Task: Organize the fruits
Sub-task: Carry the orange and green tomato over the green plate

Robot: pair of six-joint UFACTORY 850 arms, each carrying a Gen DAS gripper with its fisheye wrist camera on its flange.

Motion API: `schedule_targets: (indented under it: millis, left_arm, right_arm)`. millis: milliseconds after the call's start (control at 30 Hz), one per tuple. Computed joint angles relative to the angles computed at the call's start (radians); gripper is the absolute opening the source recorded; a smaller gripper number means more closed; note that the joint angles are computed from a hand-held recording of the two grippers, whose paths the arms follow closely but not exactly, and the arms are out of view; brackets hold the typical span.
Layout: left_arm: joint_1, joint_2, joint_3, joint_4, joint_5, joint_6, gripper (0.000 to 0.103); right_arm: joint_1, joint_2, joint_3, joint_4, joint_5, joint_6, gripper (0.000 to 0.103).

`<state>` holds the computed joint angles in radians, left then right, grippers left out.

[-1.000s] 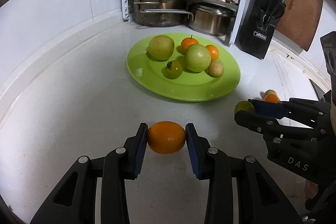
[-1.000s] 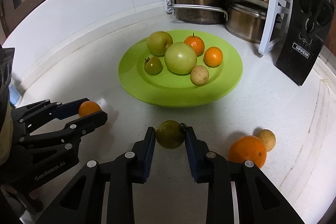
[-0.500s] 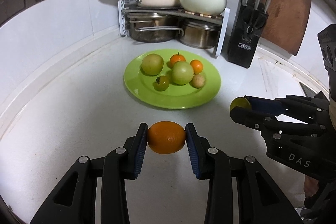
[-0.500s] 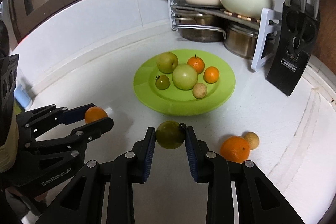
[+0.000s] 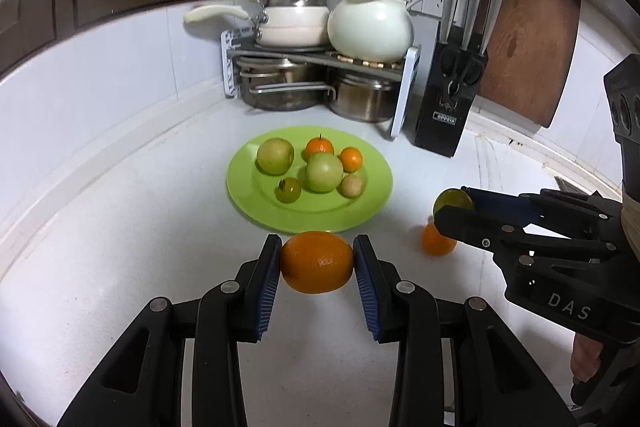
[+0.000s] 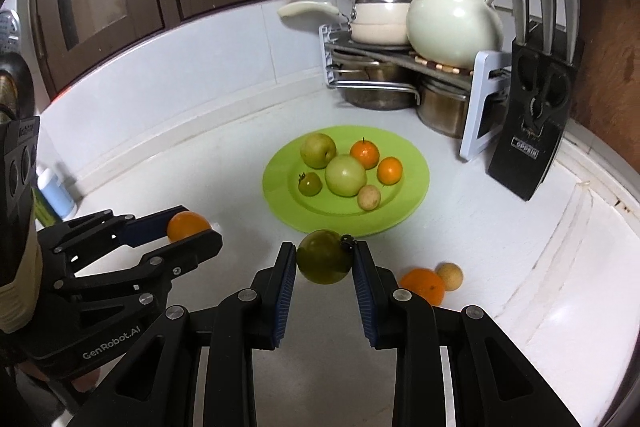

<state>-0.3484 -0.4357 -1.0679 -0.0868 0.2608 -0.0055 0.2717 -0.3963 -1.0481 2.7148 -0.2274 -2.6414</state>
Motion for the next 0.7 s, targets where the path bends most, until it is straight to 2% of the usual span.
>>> schedule_targets:
  millis: [233,500,700]
  left_arm:
    - [-0.022,0.013,-0.016,-0.17,0.029,0.186,0.036]
    - [-0.026,-0.001,-0.068,-0.253,0.026,0.285,0.036]
    - [-0.014,-0.033,-0.131,-0.253,-0.016,0.29,0.036]
  right_arm:
    - [-0.019,0.019,0.002,-0.091,-0.03,0.071,0.03]
    - [-0.039,0.012,-0.033,-0.211,-0.054,0.167,0.03]
    - [-0.052,-0.012,-0.092,-0.32,-0.048,0.273,0.03]
